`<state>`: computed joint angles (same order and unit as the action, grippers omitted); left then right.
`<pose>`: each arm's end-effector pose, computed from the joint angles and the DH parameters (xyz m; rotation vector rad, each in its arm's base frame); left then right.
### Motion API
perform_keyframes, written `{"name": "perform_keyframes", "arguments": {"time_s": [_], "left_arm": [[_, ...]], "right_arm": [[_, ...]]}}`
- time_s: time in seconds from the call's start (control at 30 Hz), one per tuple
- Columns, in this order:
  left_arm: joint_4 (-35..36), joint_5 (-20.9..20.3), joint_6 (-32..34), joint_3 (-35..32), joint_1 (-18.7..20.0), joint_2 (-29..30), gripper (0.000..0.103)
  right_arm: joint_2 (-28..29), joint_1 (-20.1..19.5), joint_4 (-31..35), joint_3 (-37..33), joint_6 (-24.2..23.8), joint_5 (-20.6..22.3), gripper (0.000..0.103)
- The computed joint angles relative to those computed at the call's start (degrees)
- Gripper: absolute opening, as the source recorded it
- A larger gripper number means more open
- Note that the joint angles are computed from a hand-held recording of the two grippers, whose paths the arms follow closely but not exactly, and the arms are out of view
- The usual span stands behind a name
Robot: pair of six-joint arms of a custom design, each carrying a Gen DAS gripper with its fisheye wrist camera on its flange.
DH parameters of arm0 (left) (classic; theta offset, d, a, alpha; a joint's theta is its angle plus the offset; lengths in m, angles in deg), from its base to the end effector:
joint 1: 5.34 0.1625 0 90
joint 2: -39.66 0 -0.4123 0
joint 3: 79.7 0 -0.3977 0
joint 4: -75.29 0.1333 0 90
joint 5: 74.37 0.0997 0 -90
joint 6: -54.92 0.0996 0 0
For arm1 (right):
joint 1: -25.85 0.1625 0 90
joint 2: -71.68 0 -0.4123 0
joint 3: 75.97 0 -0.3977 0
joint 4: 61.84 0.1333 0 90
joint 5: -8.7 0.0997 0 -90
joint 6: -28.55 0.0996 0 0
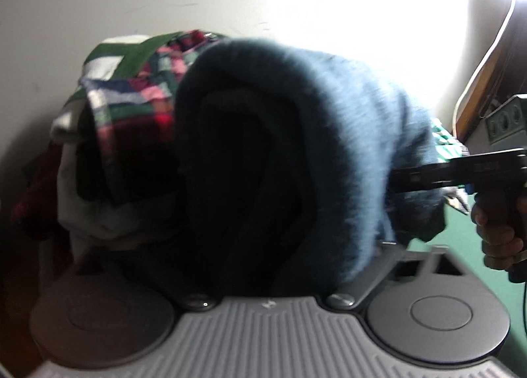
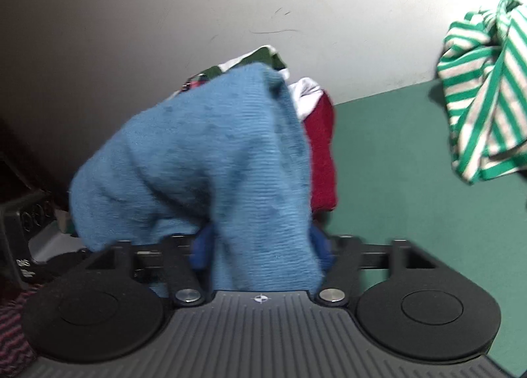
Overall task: Fold clothes
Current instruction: 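Lower the blue sweater onto the top of the folded stack with both grippers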
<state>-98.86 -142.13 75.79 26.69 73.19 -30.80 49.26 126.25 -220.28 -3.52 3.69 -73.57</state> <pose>0.0492 -0.6172 0.3306 0.4836 2.4550 -1.0716 0.2819 -0.7234 -0.0472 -0.9420 2.8556 -0.5090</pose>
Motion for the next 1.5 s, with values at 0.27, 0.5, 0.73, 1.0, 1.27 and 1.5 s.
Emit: {"name": "perform_keyframes", "arguments": {"time_s": [0.27,0.5,0.73,1.0,1.27,1.5], "left_arm": [[-3.18,2.24,-2.75,5.72,-3.74,-5.12,0.046],[-4.42,4.27,-2.73,7.79,-8.96,-11.29,0.046],[5.68,9.33,-4.54,-2.26,-10.32,-10.17,0.047],[19.26,13.28,-5.62,-19.52,-6.12,-1.28,0.052],[15.10,11.69,-7.35,-21.33,-2.86,1.93,0.084],[14.77,8.84,-11.01,-19.69,-2.62,0.46,0.073]], "right_arm": [[-6.45,0.82,-3.34,8.86,-1.39,2.99,0.033],[-11.21,2.71,-4.65,12.35,1.91,7.92,0.033],[-6.02,7.07,1.03,0.08,7.75,6.46,0.033],[4.31,8.32,5.65,-15.06,13.22,1.08,0.033],[10.66,8.31,4.28,-21.97,8.45,-2.58,0.042],[9.27,9.02,-0.93,-18.44,5.61,-4.09,0.050]]}}
